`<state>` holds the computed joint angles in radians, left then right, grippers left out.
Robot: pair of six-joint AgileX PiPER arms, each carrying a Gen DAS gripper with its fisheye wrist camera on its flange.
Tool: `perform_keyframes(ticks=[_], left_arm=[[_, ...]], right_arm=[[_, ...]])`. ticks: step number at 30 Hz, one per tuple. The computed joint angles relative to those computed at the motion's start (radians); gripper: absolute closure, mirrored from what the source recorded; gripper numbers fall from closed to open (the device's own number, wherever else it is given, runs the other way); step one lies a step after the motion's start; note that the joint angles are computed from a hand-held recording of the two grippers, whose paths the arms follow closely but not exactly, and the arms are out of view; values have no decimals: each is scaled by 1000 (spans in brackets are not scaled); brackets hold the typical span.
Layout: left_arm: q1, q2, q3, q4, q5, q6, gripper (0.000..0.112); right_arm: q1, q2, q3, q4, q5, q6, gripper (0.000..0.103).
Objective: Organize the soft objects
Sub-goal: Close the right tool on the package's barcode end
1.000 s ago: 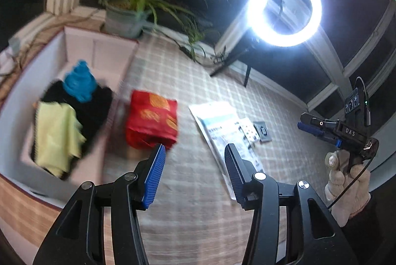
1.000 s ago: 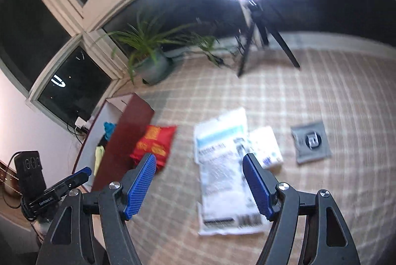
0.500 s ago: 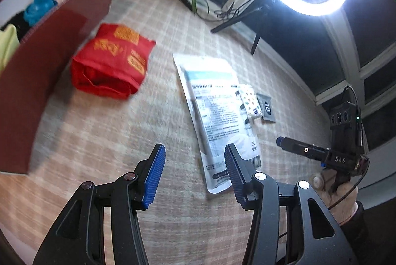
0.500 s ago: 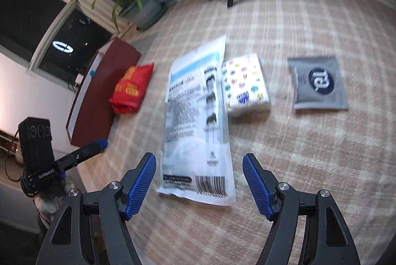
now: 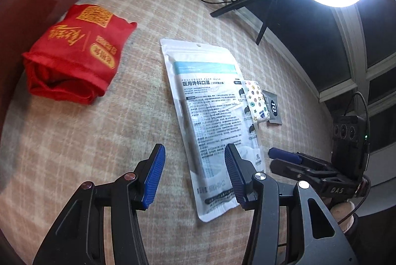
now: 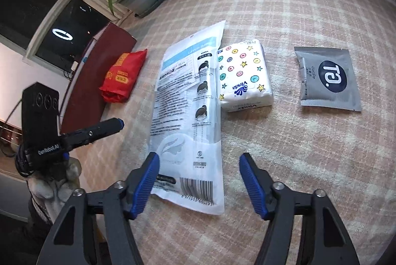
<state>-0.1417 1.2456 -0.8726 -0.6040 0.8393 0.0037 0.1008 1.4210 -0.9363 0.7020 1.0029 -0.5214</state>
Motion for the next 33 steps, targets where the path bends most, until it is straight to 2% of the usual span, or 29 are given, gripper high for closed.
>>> perform_keyframes(ticks=[9,13,18,24,33], left_arm=[[24,90,-13,-71,-18,78,64],[25,116,-16,-90,-26,93,64],[19,137,-20,-96,-35,100,64],[13,159,-28,-115,-45,118,63],[-29,199,-57,-144,-65,149,66]], right_arm=[[45,54,-10,-47,-54,37,59],[51,65,-11,-64,-63,38,62],[61,75,-21,-86,-80,41,70],[44,94,-30,-50,-65,4,70],[-23,120,-36,29,5,-82,70]])
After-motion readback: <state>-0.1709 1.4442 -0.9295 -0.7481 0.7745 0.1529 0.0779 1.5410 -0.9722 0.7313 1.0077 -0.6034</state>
